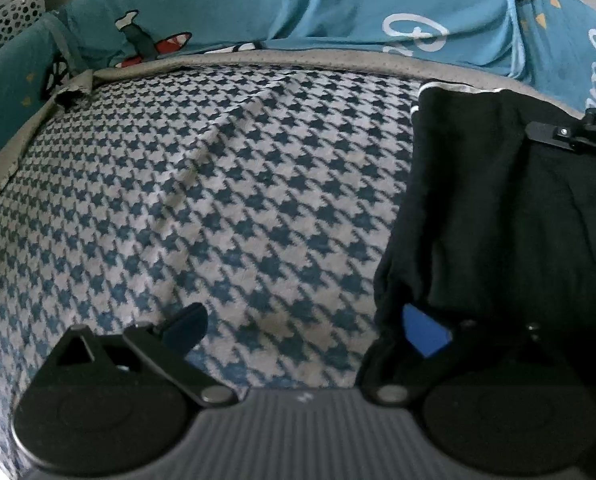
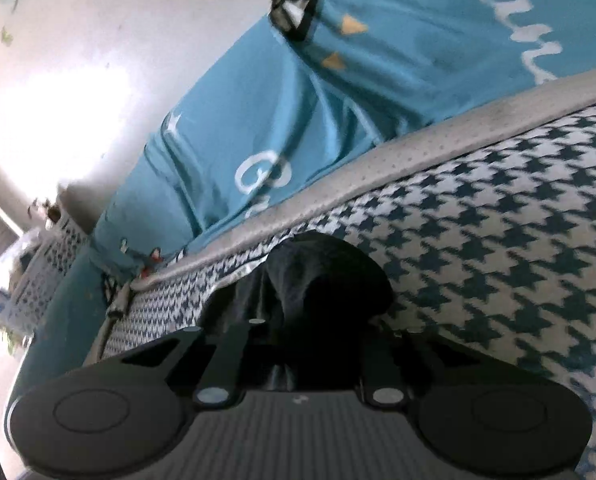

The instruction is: Fold clothes

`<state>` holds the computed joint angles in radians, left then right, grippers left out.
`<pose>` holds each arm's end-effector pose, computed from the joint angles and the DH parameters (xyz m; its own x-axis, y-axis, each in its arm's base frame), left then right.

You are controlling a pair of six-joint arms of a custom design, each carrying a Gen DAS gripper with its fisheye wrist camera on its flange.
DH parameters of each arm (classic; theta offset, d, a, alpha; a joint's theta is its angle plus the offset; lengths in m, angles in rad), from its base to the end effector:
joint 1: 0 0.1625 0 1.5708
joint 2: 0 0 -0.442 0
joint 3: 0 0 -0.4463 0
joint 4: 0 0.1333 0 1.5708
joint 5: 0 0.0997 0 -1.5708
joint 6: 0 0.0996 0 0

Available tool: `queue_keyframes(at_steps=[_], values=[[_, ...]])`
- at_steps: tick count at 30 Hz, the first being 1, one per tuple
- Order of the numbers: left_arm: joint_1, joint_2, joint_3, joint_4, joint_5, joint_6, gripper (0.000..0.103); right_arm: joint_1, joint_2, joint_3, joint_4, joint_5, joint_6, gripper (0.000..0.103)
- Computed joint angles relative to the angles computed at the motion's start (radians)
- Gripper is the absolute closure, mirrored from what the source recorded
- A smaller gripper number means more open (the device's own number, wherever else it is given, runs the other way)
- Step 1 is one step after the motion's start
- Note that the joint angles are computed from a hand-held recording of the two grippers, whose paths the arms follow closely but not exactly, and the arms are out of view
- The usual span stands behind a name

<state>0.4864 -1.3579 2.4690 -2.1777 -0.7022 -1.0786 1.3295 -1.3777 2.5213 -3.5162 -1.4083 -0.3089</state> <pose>-0.2094 -0.3476 0.0901 -0.6707 -0.0094 -0.7416 0.3870 0.8486 -0.3608 0.0472 -0.4335 0.1934 -0.9899 -0.0882 0.1113 -0.1414 0.6807 -0.7188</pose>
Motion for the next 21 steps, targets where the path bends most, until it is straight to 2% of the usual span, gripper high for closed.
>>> queue_keyframes(at_steps=[4,9,14,18,21], values=[[-0.011,0.022,0.002,-0.098,-0.017,0.061,0.0,-0.003,-0.035,0.022,-0.051,-0.032,0.018,0.09],[-0.036,0.067,0.011,-0.243,-0.035,0.165,0.0,-0.056,-0.134,0.048,-0.073,-0.043,0.038,0.09],[-0.069,0.124,0.006,-0.335,-0.049,0.244,0.0,-0.128,-0.25,0.073,-0.091,-0.068,0.061,0.09],[-0.084,0.16,0.003,-0.393,-0.068,0.282,0.0,-0.182,-0.368,0.092,-0.1,-0.112,0.086,0.09],[-0.09,0.174,0.0,-0.403,-0.068,0.299,0.0,-0.19,-0.44,0.091,-0.101,-0.199,0.112,0.09]])
